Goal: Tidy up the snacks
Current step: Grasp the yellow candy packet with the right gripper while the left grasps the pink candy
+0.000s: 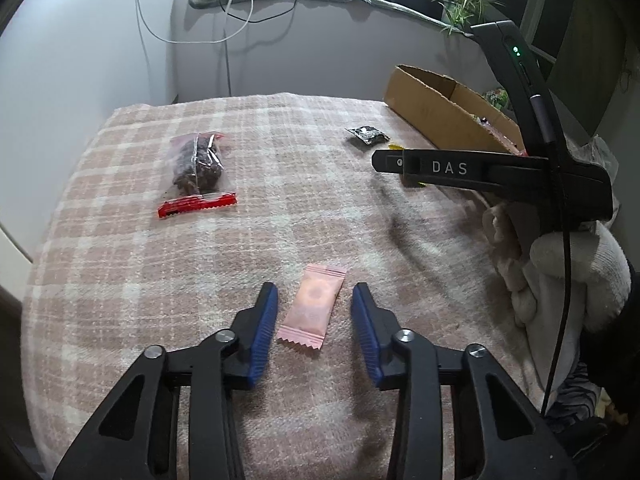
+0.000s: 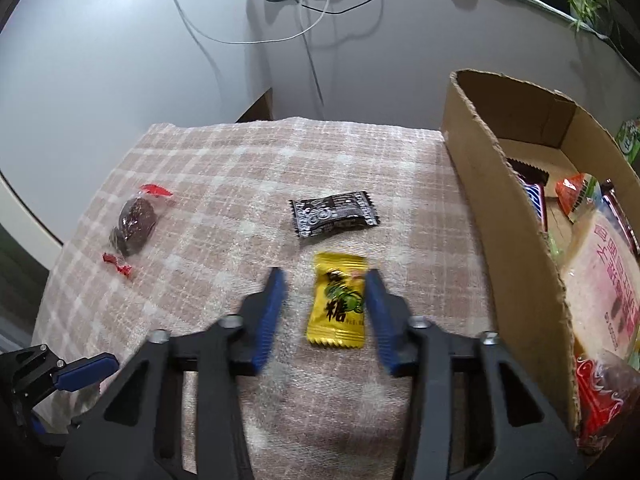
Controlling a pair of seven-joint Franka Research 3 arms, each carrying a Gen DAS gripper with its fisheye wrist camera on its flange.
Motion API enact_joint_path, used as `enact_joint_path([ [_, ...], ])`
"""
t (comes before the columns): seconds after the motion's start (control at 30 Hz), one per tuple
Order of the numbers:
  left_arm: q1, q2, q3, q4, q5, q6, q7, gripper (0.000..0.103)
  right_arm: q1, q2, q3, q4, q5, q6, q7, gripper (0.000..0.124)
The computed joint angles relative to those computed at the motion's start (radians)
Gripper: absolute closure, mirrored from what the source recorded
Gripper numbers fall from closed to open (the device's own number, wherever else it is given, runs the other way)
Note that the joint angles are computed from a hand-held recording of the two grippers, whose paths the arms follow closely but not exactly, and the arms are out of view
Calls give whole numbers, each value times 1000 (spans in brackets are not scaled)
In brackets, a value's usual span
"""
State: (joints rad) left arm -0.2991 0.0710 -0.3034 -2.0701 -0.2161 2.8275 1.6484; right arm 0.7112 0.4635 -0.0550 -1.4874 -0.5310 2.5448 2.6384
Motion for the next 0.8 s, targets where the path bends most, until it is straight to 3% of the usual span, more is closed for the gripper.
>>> enact_joint_path([
  [0.23,-7,-5,4,-13,62,21,-38,84,8,20,14,34,12,-17,-83,98],
  [0.8,-19,-81,27,-89,22,63,-94,85,16,-126,12,-175,-42,191,10,100],
])
